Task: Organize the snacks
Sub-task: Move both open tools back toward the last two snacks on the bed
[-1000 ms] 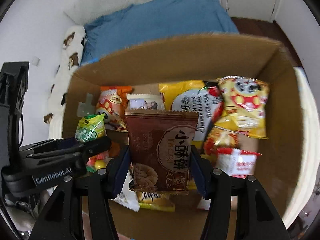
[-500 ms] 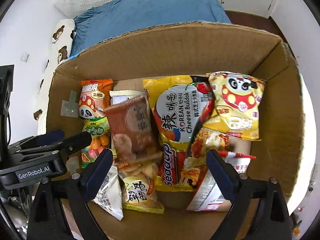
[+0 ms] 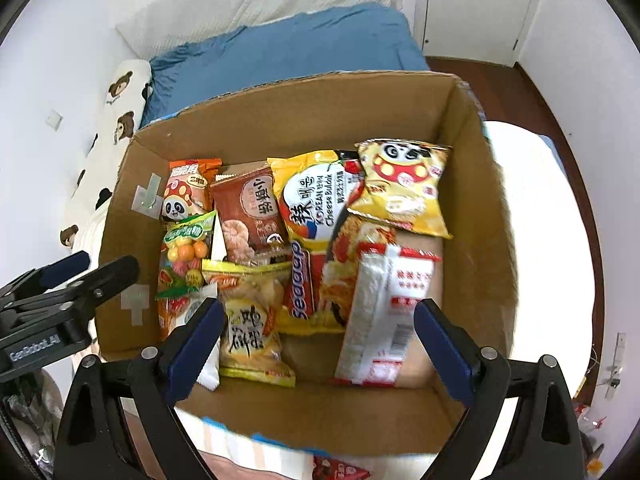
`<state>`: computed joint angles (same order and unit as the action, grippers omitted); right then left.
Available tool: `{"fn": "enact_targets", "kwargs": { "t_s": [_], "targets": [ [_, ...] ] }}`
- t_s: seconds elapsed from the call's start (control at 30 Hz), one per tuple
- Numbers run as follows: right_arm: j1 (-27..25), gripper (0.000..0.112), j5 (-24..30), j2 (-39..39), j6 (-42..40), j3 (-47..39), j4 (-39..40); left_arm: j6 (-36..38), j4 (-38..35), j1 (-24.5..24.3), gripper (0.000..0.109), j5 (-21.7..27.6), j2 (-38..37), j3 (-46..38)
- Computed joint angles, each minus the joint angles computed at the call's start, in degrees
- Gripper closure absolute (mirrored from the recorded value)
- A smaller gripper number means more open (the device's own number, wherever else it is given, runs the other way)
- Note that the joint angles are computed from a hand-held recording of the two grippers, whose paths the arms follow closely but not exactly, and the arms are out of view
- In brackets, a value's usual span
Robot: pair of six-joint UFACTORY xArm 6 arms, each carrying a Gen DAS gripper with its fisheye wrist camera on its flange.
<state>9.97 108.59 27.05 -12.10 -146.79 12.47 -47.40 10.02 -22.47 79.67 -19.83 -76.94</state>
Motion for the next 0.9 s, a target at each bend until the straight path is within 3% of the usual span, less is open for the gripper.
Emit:
{"fn": "enact_targets", "kwargs": {
  "t_s": [0.17,0.4,0.9],
  "targets": [
    [-1.12,0.015,-5.65,-10.59,-2.46,14.27,0.95,-4.85,6.25,-5.78,0.015,1.26,-2.05,-0.87],
    [-2.38,0.015,-10.45,-19.95,-4.33,23.59,2.77,-10.04,13.28,-12.79,0.015,3.8,-4.12,-2.57],
    [-9.41,0.015,-10.41,-28.84,-6.08,24.01,10.17,-20.81,26.86,-31.57,0.015,15.76,-4.77,-11.29]
  ]
}}
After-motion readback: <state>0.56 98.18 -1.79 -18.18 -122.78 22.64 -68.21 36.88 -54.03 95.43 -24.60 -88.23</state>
